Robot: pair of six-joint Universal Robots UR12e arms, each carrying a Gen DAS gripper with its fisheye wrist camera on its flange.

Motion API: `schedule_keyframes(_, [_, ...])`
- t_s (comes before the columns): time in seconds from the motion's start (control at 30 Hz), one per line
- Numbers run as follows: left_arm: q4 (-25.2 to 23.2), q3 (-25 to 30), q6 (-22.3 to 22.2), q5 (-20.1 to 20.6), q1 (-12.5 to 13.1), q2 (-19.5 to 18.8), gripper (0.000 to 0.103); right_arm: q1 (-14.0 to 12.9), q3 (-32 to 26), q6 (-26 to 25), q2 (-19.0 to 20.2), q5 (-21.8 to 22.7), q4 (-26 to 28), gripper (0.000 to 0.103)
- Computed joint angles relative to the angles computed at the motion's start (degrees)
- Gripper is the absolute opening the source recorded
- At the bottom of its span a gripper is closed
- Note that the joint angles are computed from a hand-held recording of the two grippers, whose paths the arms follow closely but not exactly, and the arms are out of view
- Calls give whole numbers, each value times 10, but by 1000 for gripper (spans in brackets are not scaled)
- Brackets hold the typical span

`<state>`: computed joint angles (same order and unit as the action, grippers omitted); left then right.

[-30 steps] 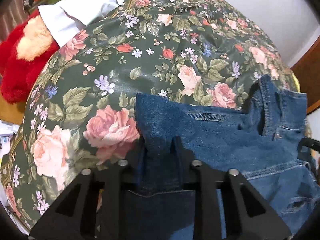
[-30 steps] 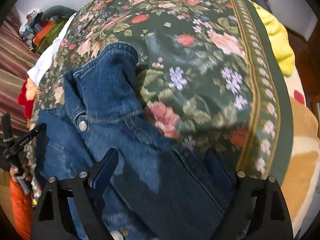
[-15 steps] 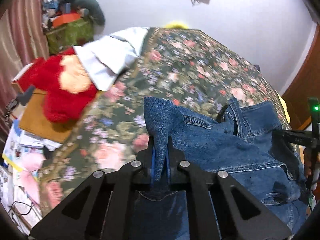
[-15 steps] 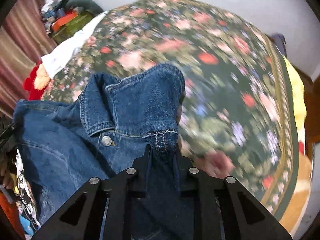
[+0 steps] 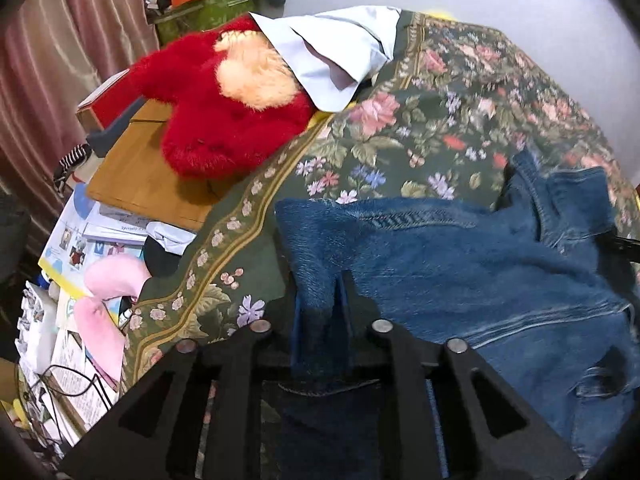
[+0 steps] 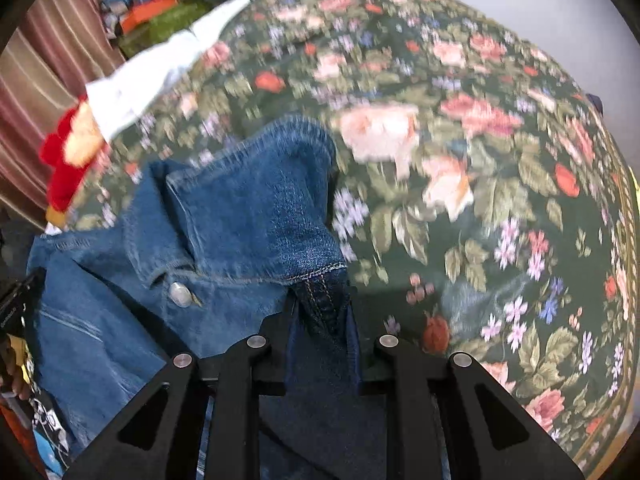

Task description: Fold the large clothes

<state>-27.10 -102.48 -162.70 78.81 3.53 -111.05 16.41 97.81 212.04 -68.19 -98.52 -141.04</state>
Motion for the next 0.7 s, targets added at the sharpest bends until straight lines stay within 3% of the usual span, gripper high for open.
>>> schedule_keyframes(0.1, [5,1,2,22,-5,-5,30,-10,16,-5,-14,24,17,17])
schedule_keyframes(0.17, [8,3,-1,36,-7,-7,43,-18,36,-7,-29,44,7,17])
schedule_keyframes(0.27, [-12,10,-5,47,-6,-6,53,-19,58,2,-56,22,8,17])
schedule_keyframes(0.3, [-23,12,-5,49,-6,-5,54,-17,63,11,-67,2,18,17])
schedule_keyframes(0.4, [-25,6,-1,72,-11,10,54,-1,56,49,-87,-118,130,17])
schedule_keyframes(0.43, [-21,2,4,75,-13,17,54,0,65,52,-98,-129,135,17])
schedule_keyframes(0.53, [-14,-16,44,61,-21,45,57,-9,117,56,-151,-81,98,17])
schedule_keyframes(0.63, [-3,-38,85,38,-37,75,69,-9,164,79,-200,-51,62,17])
schedule_keyframes(0.7, [-10,-53,103,-2,-47,97,77,-2,190,99,-227,-49,46,17])
